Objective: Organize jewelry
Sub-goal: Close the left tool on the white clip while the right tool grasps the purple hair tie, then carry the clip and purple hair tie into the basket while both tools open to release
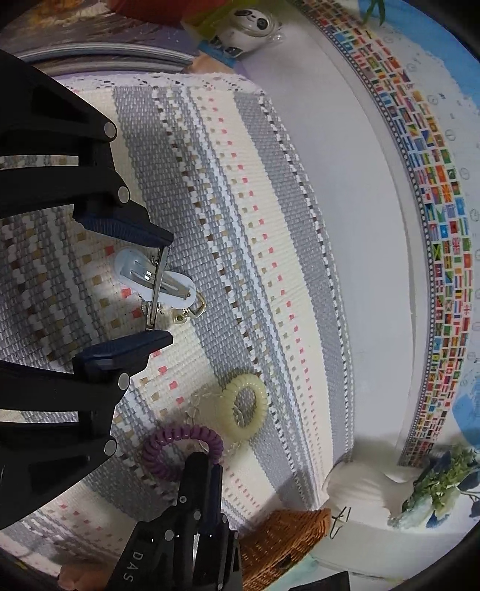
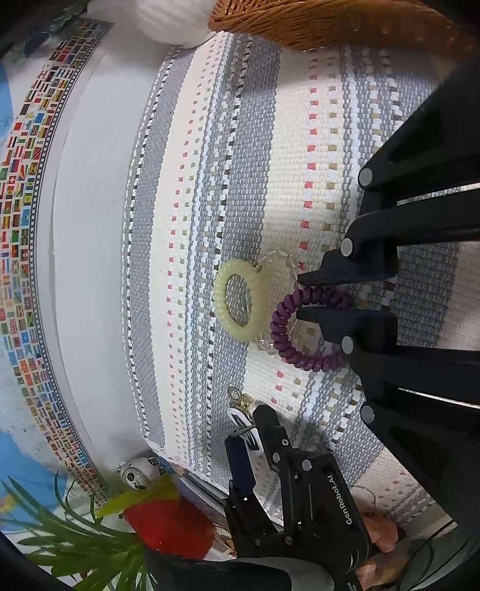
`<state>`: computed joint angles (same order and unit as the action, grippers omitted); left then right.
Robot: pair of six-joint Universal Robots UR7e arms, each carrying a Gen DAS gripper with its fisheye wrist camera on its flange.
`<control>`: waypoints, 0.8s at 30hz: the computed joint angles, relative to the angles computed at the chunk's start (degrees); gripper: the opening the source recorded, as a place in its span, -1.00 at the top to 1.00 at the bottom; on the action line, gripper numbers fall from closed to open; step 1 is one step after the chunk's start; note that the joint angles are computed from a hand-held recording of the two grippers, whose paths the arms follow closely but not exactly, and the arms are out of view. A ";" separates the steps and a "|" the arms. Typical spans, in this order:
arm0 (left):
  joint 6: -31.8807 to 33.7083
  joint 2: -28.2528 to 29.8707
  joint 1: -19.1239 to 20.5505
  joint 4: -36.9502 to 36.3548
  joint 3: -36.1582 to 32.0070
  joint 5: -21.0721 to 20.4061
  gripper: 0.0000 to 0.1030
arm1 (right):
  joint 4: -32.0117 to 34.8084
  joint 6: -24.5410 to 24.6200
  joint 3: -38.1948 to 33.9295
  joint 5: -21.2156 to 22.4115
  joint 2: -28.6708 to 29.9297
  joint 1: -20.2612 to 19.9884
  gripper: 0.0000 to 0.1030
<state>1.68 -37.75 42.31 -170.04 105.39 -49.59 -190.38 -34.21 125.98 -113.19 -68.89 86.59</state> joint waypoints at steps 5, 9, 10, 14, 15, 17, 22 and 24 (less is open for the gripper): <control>0.37 -1.46 0.11 -2.91 1.51 -1.61 0.07 | -0.19 -0.49 1.85 3.20 -2.63 -0.55 0.76; 0.72 -1.78 0.07 -3.85 1.90 -2.50 0.07 | 0.66 0.29 3.76 7.48 -5.92 -1.59 0.76; 0.68 -1.78 -0.01 -3.86 1.96 -2.52 0.07 | 0.75 0.80 3.98 7.84 -6.29 -1.57 0.76; 1.55 -1.59 -0.35 -4.54 2.11 -3.39 0.07 | -0.67 1.81 5.72 7.14 -8.06 -1.49 0.76; 1.87 -1.60 -0.42 -4.82 2.28 -3.82 0.07 | -0.95 1.87 6.28 6.68 -8.79 -1.38 0.76; 2.76 -1.60 -0.77 -5.46 2.74 -4.40 0.07 | -0.33 2.31 7.42 6.32 -11.11 -1.11 0.76; 3.04 -3.17 -2.25 -7.12 4.13 -6.71 0.07 | 1.16 3.03 10.58 4.10 -17.94 0.63 0.75; 2.73 -4.37 -3.73 -6.75 4.65 -7.95 0.07 | 2.17 2.75 11.77 3.33 -21.36 0.98 0.75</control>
<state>4.41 -42.12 38.58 -176.79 110.04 -57.54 -188.21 -31.46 137.75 -109.85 -90.26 87.57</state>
